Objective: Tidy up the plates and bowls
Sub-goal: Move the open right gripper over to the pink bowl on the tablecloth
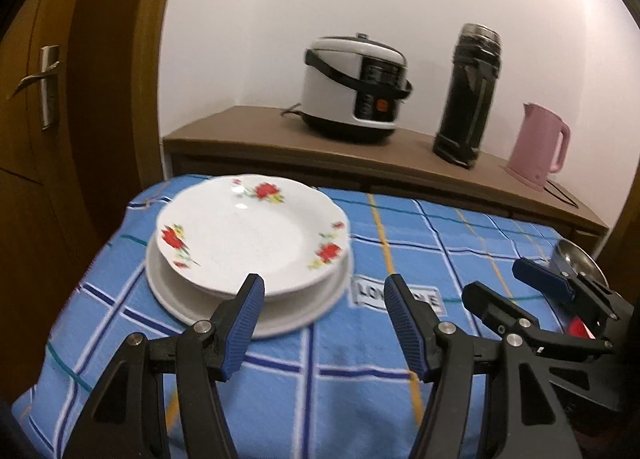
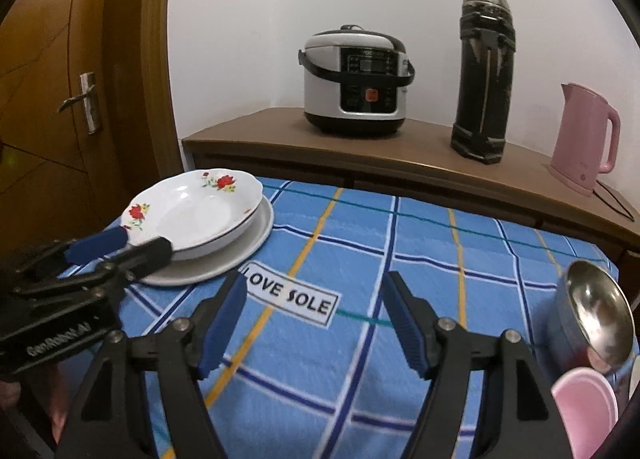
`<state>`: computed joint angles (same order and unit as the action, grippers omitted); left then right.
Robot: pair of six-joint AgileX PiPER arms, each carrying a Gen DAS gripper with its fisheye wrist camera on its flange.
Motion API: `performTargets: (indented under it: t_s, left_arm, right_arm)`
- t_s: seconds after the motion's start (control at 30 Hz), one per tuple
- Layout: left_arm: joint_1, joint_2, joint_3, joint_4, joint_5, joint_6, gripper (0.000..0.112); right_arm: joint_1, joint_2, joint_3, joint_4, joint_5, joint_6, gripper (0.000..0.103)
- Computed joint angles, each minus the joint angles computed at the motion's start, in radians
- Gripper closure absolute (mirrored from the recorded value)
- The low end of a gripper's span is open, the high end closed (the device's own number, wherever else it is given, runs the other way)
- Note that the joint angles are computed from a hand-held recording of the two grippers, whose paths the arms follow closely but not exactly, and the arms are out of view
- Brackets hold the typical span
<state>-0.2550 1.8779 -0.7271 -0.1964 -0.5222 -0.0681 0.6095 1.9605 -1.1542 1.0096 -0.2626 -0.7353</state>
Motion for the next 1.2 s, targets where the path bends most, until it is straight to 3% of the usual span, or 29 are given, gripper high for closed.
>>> performTargets:
  t_s: [0.27,0.9,1.2]
  left_arm:
    - [-0.082,-0.028,-0.012,0.001,0.053,-0.014,0.047]
    - [-0.274,-0.03,-0.108,-0.047,0.181,0.036,0.047]
    - [-0.329,-0.02,-0.145,0.144,0.231,-0.141,0.047]
  right_arm:
    - [-0.011,-0.142,0.185,-0.136,-0.06,0.16,0.032]
    - [-0.128,-0.411,0.493,-0.093,-0.123,0.174,0.032]
    - [-0.22,-0.503,0.614,-0.099,-0.127,0.194,0.032]
